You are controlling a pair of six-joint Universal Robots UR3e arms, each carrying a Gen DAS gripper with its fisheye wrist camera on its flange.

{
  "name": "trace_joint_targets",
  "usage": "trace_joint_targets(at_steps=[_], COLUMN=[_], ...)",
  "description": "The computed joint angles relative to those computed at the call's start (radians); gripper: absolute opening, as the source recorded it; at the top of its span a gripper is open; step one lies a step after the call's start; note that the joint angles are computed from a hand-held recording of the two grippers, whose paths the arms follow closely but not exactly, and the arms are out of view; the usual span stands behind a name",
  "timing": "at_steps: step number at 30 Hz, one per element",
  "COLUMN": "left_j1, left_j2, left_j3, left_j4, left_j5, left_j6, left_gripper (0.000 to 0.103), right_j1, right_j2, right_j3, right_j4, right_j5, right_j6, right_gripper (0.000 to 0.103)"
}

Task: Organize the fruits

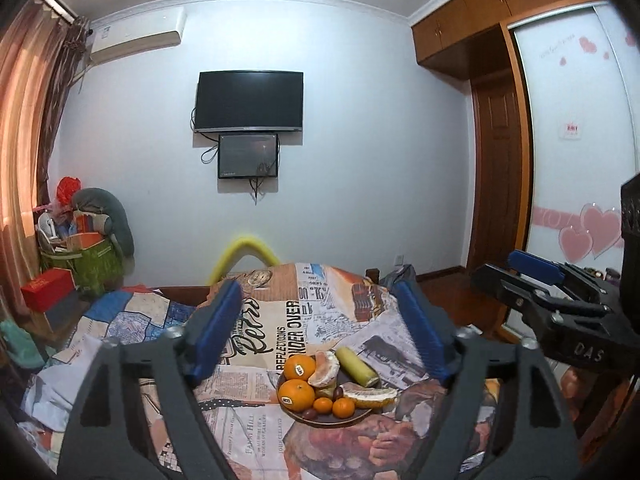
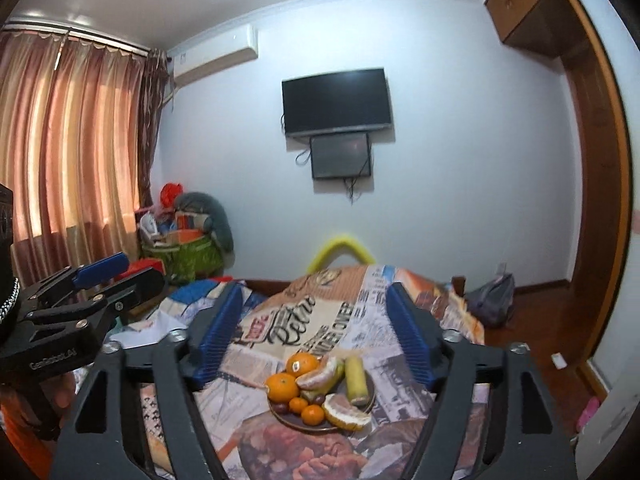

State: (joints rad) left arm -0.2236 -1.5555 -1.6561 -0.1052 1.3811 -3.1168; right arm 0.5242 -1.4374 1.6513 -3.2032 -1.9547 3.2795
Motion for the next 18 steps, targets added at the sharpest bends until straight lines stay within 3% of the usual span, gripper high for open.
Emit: trace_joint_targets(at_steps=[7,18], left_j1=[-0.012,-0.025], left_j2=[0.037,0.043], left_j3=[-0.054,-0.078], left_j4=[0.05,0.071], left_j5=[0.03,0.056], left_j6=[-0.003,-0.017], left_gripper=[0.097,0.102], right_j1=[0.036,0.072], right_j2=[0.04,0.022], right_j3=[-0.01,0.046], right_j4=[-0.059,-0.084], right_j5=[-0.071,-0.137], right_j6=[-0.005,-0.002], right_gripper=[0.102,0.103])
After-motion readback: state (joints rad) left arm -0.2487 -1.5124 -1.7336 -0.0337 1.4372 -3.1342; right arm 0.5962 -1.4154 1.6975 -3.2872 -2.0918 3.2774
